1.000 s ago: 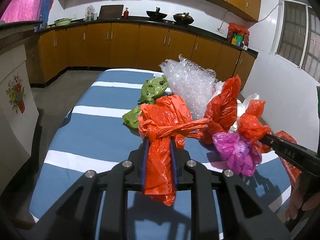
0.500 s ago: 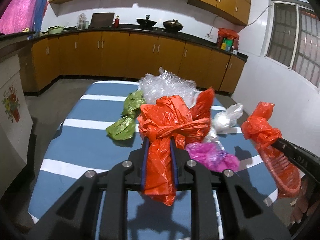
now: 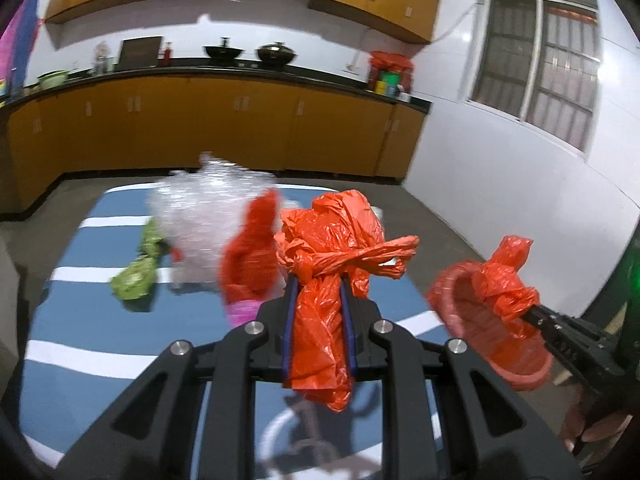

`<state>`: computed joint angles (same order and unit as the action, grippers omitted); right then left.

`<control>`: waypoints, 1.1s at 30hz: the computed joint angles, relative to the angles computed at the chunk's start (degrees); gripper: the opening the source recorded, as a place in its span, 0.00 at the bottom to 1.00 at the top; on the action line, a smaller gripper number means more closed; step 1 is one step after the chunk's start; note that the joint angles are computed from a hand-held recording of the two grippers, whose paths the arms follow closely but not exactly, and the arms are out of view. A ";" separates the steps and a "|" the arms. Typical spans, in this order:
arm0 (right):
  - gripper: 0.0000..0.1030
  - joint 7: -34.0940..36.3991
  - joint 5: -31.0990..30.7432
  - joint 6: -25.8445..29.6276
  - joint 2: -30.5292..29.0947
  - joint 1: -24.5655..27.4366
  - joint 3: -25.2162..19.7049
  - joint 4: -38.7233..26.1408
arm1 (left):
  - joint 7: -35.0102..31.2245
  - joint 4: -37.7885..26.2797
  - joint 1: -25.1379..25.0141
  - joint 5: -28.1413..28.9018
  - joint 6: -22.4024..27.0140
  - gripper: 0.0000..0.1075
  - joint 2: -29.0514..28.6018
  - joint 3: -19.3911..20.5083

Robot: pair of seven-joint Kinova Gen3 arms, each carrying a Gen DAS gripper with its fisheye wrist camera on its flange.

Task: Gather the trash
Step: 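Carry both bags to the red wastebasket and open both tools to drop them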

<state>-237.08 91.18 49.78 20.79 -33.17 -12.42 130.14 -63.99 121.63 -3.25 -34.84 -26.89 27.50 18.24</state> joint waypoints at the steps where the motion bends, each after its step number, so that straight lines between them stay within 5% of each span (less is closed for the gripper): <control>1: 0.05 -1.08 -0.15 0.21 -0.35 0.14 0.07 1.07 | 0.59 -0.66 0.25 -0.93 0.63 0.19 0.35 1.15; 18: 0.05 -10.70 -3.65 4.89 -5.62 1.40 -0.72 11.93 | 2.37 -11.72 4.85 -8.84 9.55 0.19 9.65 14.49; 33: 0.05 -14.70 -0.10 4.88 -5.80 5.47 -1.11 13.65 | -7.12 -20.46 6.15 -4.35 19.04 0.22 18.45 24.16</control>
<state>-251.78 91.08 54.66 14.99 -27.70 -13.53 143.79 -71.11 101.17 2.90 -39.19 -7.85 45.96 42.40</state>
